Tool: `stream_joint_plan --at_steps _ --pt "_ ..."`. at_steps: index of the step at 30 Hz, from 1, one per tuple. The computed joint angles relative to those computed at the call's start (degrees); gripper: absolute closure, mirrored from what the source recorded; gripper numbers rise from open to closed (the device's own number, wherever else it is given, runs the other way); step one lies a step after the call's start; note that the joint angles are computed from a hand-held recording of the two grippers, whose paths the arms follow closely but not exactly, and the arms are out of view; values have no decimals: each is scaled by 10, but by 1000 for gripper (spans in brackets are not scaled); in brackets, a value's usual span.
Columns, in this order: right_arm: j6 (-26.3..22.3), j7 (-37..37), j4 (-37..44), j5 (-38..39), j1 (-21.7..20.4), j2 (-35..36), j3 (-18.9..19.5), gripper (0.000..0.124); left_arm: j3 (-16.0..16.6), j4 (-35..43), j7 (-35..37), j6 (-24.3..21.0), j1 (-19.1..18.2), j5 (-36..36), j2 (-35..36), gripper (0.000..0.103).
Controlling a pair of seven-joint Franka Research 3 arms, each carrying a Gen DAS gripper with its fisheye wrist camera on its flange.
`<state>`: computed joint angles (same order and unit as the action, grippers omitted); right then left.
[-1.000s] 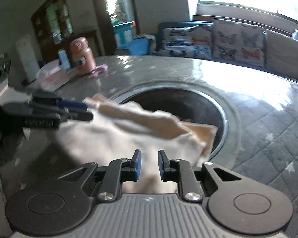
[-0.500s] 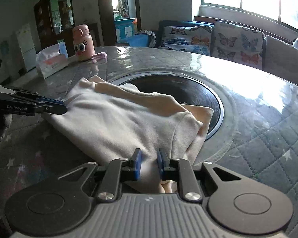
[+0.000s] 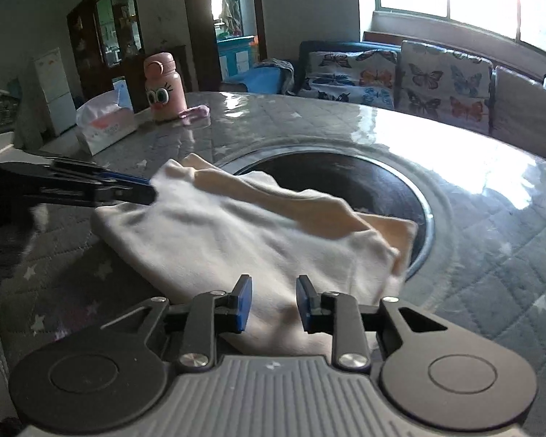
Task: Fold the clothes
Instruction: 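Smooth the folded sweatshirt bundle with both open grippers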
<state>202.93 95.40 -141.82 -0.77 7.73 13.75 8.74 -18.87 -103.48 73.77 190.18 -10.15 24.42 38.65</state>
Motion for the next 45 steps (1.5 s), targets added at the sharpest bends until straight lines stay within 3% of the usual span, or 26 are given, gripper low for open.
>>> stream_joint_plan --at_steps 2,6,13,20,24,30,43,45 --pt "-5 3 4 -1 -3 7 1 95 33 14 -5 -22 -29 -14 4 79" --pt "-18 7 2 -12 -15 1 7 90 17 3 -8 -14 -7 -16 -1 79" --pt "-19 42 41 -62 -56 18 40 90 13 8 0 0 -18 -4 -5 79" --pt "-37 17 97 -72 -49 62 52 90 16 45 26 -35 -33 1 21 76" --pt "-58 -16 115 -36 -26 78 42 90 6 36 33 -23 -22 -5 23 72" --pt "-51 -19 137 -38 -66 92 84 90 2 35 33 -16 -19 -7 25 68" --pt "-93 -80 237 63 -14 159 39 92 -37 38 47 -15 17 6 39 63" --pt "-88 -88 241 70 -23 165 49 93 -40 38 50 -15 19 7 41 62"
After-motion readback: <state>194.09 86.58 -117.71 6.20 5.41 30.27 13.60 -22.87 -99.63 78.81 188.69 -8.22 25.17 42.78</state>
